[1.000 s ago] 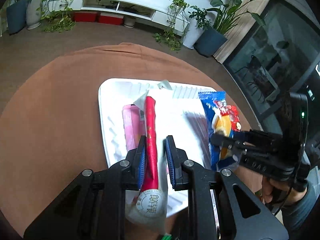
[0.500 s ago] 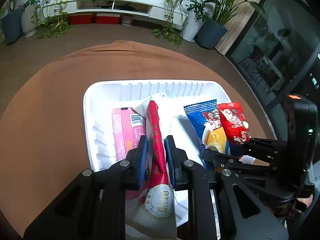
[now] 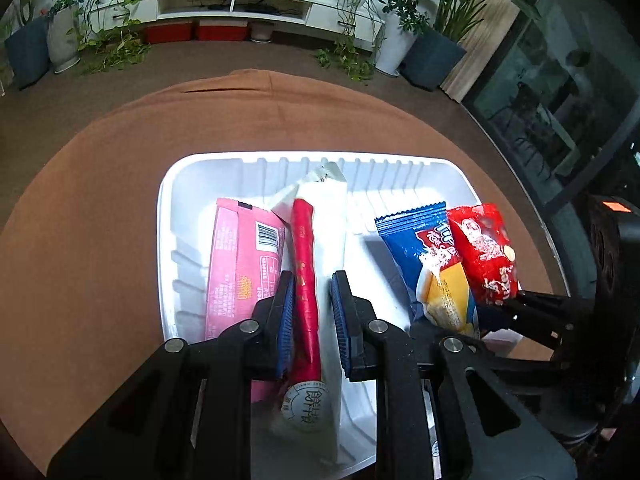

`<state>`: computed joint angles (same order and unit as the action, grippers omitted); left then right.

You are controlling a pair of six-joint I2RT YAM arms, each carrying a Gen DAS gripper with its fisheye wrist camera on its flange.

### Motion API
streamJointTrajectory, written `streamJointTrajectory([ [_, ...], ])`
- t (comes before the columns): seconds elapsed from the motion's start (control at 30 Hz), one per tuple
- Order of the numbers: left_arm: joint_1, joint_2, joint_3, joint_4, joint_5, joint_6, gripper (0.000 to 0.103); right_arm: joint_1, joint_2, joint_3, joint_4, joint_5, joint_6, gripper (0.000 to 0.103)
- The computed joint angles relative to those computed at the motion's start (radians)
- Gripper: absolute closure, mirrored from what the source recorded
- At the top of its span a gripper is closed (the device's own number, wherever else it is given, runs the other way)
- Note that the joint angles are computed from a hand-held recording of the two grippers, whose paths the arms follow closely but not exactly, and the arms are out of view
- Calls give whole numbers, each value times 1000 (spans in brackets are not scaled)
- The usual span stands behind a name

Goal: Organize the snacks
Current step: 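Carry both packets into the white tray and open both tools, then move both tools back over the snack pile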

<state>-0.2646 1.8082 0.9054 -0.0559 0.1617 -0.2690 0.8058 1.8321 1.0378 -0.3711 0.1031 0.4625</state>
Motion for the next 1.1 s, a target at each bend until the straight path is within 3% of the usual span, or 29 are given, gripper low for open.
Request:
streamJointTrajectory([
  [0.2, 21, -40, 9, -25, -3, 21, 84, -3, 3, 11, -6, -3, 17, 67],
  [0.27, 29, -64, 13, -45, -4, 25, 80, -5, -9, 2, 9, -3, 19, 56],
  [0.37, 55, -140, -6, -65, 5, 33, 56, 4, -55, -12, 28, 16, 16, 43],
  [0.43, 64, -202, -20, -77, 1, 39, 22, 10, -87, -12, 25, 37, 9, 38],
  [0.53, 81, -318, -50, -118, 9, 51, 4, 20, -161, -14, 3, 78, 0, 33],
  [0.8, 195, -794, -172, -323, 154, 161, 0, 143, -520, -138, -35, 220, 3, 21],
  [1.0, 148, -1152, -300, -526, 85, 232, 0, 331, -880, -357, -96, 344, 168, 16],
  [1.1, 29, -1262, -377, -626, -15, 187, 0, 493, -1050, -465, -185, 446, 367, 16],
])
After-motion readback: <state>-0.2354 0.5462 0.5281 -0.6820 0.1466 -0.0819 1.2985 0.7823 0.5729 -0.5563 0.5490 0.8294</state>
